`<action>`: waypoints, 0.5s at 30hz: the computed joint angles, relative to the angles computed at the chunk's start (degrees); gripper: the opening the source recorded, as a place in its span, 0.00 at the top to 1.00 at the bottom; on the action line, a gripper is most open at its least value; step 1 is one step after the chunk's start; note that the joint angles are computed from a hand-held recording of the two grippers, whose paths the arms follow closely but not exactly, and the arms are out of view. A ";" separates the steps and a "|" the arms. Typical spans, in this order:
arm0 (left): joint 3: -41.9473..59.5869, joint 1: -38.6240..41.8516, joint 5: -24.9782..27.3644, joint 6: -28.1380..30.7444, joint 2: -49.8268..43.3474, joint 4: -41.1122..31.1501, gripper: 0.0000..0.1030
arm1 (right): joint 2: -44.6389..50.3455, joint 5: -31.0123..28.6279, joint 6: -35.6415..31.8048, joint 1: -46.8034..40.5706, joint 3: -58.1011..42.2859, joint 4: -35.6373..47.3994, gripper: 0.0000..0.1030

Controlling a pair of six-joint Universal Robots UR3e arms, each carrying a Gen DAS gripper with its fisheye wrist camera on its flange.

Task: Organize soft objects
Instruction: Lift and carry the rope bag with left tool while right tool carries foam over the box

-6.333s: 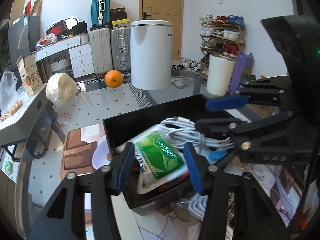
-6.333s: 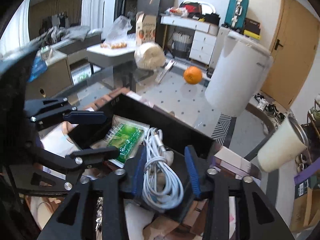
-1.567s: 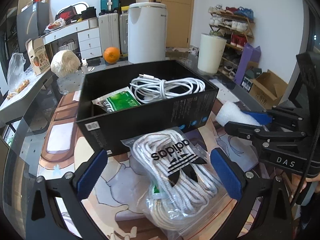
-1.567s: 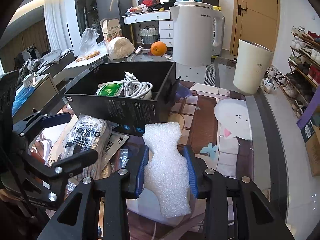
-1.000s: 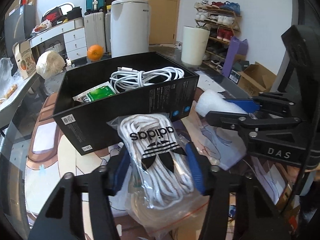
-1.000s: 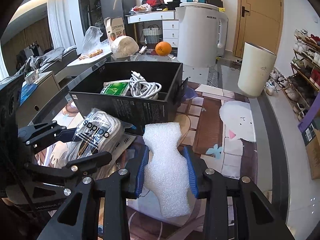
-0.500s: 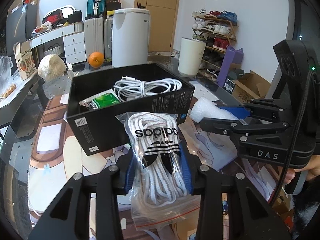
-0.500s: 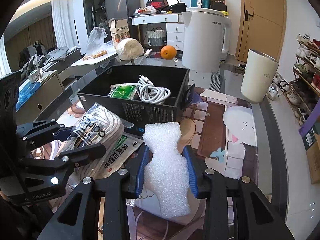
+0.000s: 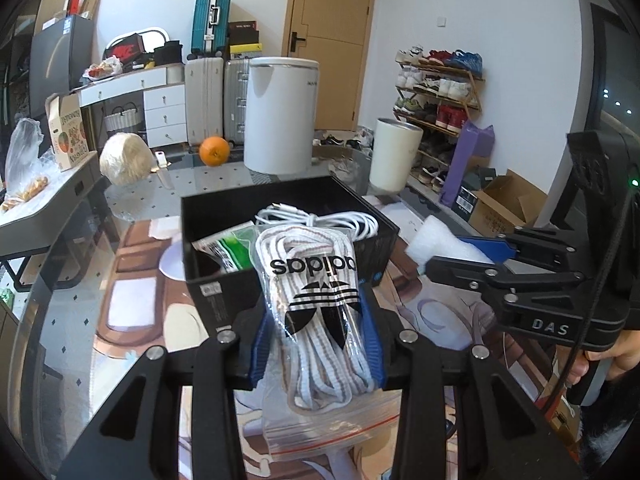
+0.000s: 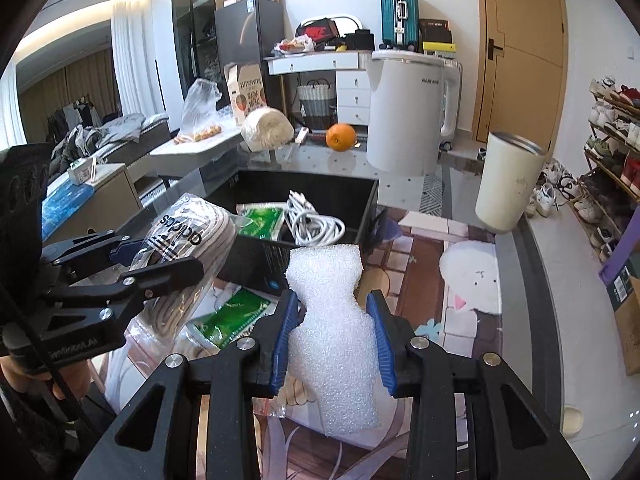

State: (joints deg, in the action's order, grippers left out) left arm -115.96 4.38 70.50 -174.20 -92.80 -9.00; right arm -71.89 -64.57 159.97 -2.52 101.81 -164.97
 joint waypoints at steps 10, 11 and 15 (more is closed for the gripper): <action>1.91 -0.73 4.10 -0.78 -0.76 1.92 0.63 | -2.50 0.64 1.18 1.41 0.29 -1.71 0.65; 2.06 -0.50 3.87 -0.62 -0.83 2.20 0.63 | -2.33 0.42 1.22 1.64 0.02 -1.89 0.65; 3.02 1.13 2.43 -0.22 -1.19 2.45 0.63 | -0.75 -1.07 2.14 3.00 -2.62 -1.98 0.65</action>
State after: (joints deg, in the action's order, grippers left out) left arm -112.93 5.51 72.93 -174.41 -93.98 -6.55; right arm -72.64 -65.64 162.11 0.47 99.20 -166.95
